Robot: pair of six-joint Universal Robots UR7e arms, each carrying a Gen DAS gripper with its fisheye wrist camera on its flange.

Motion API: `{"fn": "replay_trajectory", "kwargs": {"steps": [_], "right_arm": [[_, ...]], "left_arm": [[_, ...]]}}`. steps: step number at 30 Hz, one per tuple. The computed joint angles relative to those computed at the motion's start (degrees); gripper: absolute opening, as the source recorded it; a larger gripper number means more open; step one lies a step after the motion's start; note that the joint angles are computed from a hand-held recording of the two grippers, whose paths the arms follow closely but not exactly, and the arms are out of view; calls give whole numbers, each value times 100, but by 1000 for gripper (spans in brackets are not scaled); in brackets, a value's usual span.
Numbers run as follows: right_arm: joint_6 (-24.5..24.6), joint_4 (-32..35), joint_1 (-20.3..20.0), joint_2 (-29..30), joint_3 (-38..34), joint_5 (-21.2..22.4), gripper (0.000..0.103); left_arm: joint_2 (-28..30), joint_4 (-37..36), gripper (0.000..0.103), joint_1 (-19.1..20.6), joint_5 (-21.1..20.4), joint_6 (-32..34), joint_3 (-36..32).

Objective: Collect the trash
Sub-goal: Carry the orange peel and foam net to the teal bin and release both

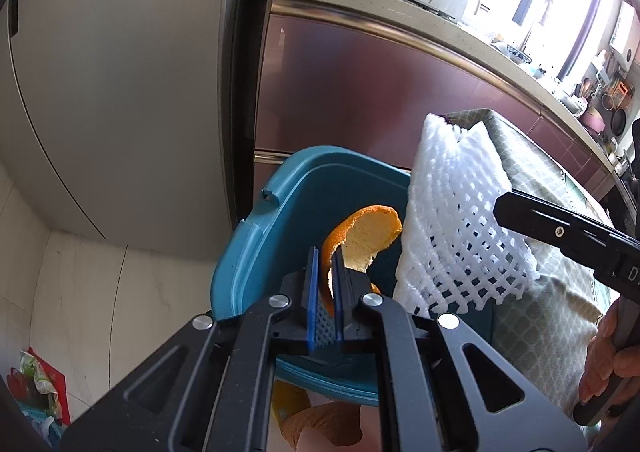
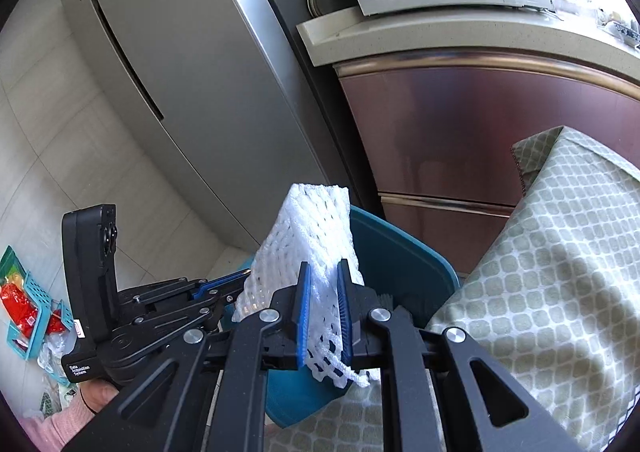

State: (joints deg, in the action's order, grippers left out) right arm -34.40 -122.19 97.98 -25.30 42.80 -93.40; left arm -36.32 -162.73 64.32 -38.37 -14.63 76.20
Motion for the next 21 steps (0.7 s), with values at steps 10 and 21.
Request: {"fn": "replay_trajectory", "kwargs": {"steps": [10, 21], "right_arm": [[198, 393, 27, 292, -475, -176, 18], [294, 279, -28, 213, -354, -117, 26]], "left_arm": [[195, 209, 9, 113, -67, -45, -325], [220, 216, 21, 110, -48, -16, -312]]}}
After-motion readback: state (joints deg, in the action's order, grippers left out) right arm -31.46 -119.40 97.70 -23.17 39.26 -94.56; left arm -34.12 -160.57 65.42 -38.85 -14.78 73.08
